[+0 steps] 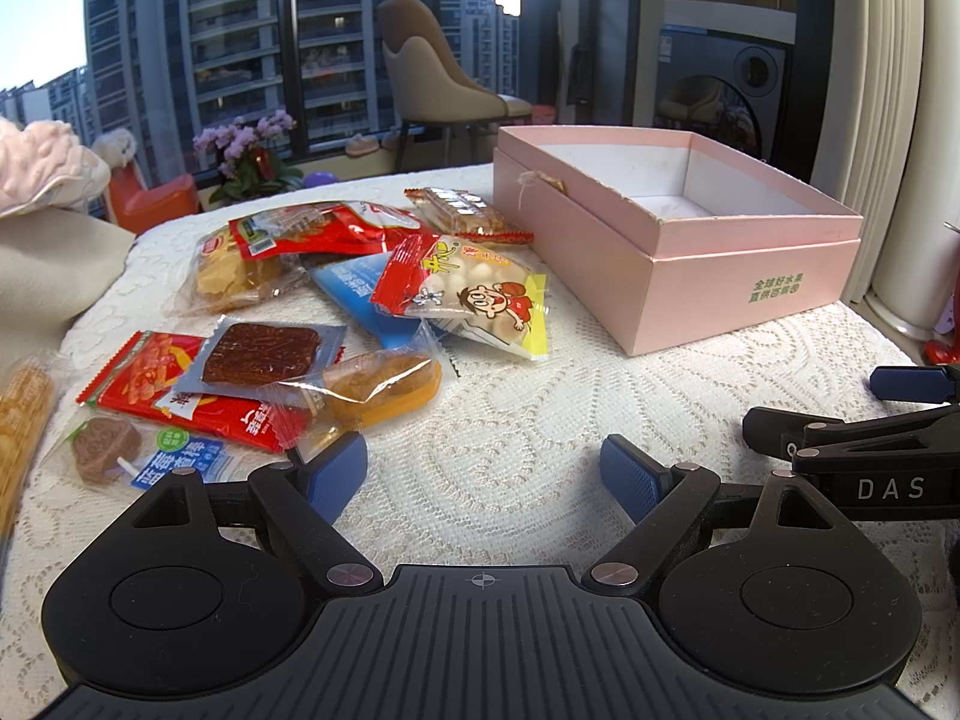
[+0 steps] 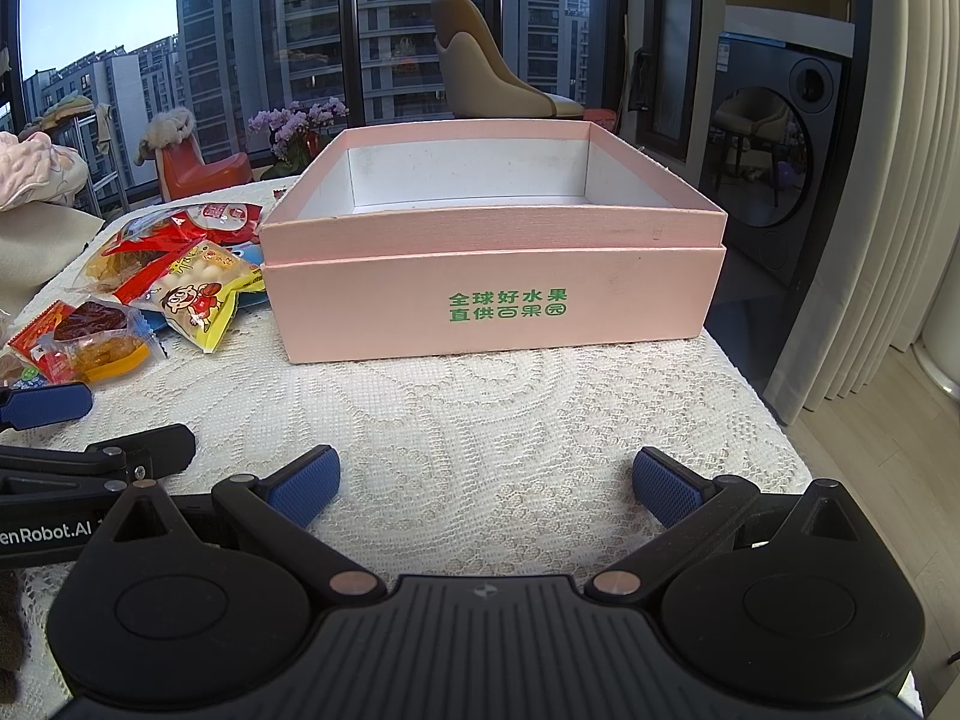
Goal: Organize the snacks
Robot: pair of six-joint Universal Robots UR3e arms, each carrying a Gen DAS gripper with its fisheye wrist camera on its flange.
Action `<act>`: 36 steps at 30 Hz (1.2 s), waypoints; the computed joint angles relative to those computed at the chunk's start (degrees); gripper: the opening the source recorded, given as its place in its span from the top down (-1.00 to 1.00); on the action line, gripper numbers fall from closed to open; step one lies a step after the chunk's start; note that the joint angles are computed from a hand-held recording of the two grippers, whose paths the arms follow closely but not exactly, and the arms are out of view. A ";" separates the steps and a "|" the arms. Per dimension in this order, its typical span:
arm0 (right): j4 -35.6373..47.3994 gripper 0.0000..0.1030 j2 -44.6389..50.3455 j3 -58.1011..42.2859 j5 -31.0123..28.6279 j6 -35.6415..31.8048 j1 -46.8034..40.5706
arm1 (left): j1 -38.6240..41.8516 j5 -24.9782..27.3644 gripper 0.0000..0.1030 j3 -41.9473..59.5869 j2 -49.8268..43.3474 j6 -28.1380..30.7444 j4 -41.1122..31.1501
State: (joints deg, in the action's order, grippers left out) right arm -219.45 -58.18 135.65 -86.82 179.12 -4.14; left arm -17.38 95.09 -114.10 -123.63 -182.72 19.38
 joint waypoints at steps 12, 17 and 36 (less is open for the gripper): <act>0.02 -1.00 -0.04 0.02 -0.03 0.03 0.04 | -0.11 0.21 -0.74 -0.54 0.27 0.04 0.29; 0.01 -1.00 -0.03 0.03 0.01 0.03 0.01 | -0.12 0.60 -0.74 -0.67 0.14 0.17 0.59; 35.15 -0.92 -10.08 -13.68 -0.83 -1.86 3.18 | 22.86 0.39 -0.42 -16.01 25.61 5.74 -10.60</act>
